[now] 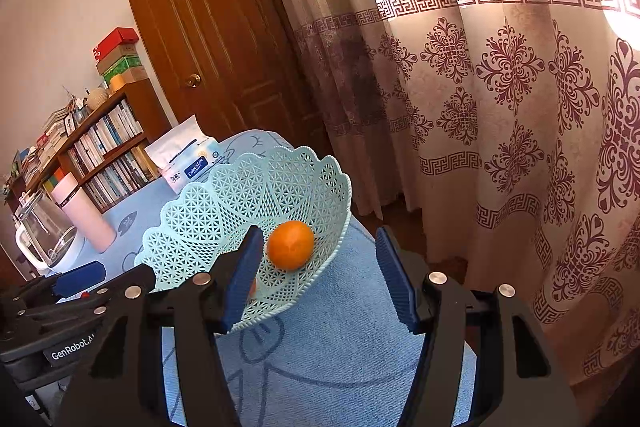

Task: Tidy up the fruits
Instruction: 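Withdraw both tools from the basket back toward the remaining fruit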

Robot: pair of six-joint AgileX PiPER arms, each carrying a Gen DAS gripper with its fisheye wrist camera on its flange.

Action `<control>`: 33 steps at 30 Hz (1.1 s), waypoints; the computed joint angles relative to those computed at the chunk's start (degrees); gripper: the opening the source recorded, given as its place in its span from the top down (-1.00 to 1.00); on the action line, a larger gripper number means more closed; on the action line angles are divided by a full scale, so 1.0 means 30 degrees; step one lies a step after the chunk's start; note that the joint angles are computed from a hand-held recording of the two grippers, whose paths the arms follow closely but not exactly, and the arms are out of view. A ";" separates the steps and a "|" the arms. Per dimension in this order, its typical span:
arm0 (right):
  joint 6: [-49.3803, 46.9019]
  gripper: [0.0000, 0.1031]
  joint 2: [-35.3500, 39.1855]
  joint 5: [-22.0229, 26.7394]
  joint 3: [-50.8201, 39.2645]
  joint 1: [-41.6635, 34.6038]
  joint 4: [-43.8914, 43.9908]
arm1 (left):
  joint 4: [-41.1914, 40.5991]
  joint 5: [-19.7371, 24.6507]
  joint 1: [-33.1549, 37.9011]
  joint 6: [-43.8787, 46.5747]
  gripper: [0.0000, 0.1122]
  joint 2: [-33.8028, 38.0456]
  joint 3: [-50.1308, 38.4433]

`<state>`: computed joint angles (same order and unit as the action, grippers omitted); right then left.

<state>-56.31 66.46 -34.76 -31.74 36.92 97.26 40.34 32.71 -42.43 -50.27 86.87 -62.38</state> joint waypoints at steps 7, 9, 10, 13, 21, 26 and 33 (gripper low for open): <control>-0.0078 -0.17 -0.0089 0.0236 -0.0040 -0.0046 0.0082 | 0.0667 0.0217 0.0082 -0.0889 -0.46 -0.0733 0.0471; -0.0210 -0.21 -0.0079 0.0617 -0.0054 -0.0226 0.0066 | 0.1228 0.0381 -0.0017 -0.1365 -0.46 -0.1013 0.0673; -0.0292 -0.24 -0.0042 0.0934 -0.0070 -0.0396 0.0063 | 0.1457 0.0458 -0.0045 -0.1579 -0.46 -0.1150 0.0768; -0.0309 -0.27 -0.0055 0.2179 -0.0001 -0.1098 -0.0135 | 0.1863 0.0589 -0.0024 -0.2035 -0.46 -0.1624 0.1114; -0.1601 -0.27 0.0407 0.7127 -0.0151 -0.3734 0.0204 | 0.2279 0.0802 0.0595 -0.2779 -0.46 -0.3104 0.2176; -0.1627 -0.42 0.0589 0.7791 -0.0357 -0.3270 -0.0712 | 0.2576 0.1134 0.1532 -0.3218 -0.46 -0.4512 0.2977; -0.0566 -0.45 0.0389 0.8697 -0.0233 -0.3156 -0.2315 | 0.2202 0.1478 0.3816 -0.2904 -0.46 -0.6689 0.4005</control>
